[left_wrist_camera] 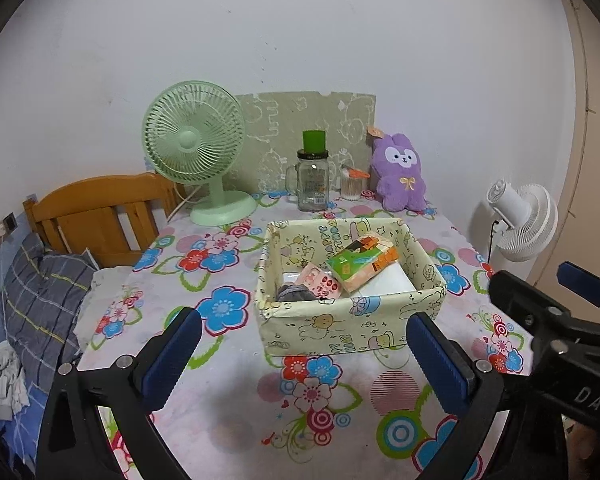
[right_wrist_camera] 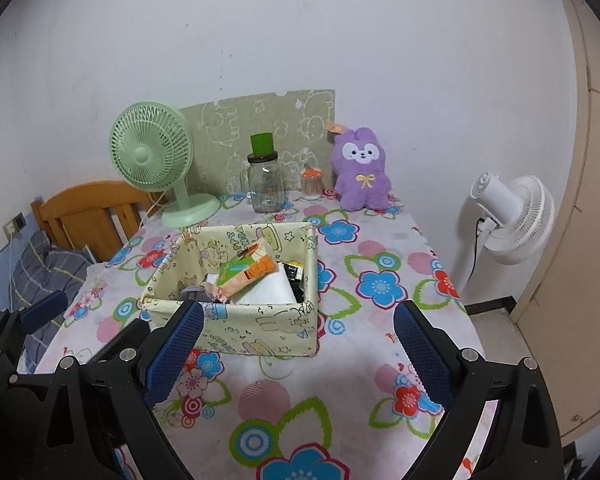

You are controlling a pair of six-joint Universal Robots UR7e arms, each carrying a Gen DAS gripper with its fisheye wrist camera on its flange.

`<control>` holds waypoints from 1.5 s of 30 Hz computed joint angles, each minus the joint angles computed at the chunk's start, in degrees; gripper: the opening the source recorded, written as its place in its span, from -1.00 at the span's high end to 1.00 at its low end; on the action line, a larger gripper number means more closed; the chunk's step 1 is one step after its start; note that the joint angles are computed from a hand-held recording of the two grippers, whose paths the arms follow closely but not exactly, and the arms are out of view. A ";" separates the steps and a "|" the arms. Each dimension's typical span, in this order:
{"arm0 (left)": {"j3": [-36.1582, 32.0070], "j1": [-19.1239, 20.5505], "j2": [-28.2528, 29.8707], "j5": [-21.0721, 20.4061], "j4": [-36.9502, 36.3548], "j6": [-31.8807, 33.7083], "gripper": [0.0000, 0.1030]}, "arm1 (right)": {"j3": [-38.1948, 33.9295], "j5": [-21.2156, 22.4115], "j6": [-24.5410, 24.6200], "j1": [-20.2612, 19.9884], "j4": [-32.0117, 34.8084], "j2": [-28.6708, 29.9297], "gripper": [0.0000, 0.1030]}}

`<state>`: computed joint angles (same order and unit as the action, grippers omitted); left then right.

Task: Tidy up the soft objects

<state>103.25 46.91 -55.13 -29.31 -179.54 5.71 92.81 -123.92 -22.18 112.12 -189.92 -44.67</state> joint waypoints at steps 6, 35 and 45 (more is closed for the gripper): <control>2.58 -1.77 -1.53 1.18 -2.94 0.75 -1.00 | 3.82 0.20 -0.24 0.55 -3.86 -2.55 -0.89; 5.92 -4.83 -3.18 3.47 -10.68 3.96 -1.00 | 8.13 0.58 -2.02 1.81 -10.52 -5.27 -0.97; 5.97 -4.71 -3.21 3.37 -10.34 3.34 -1.00 | 7.94 0.32 -2.15 1.76 -10.48 -5.15 -0.98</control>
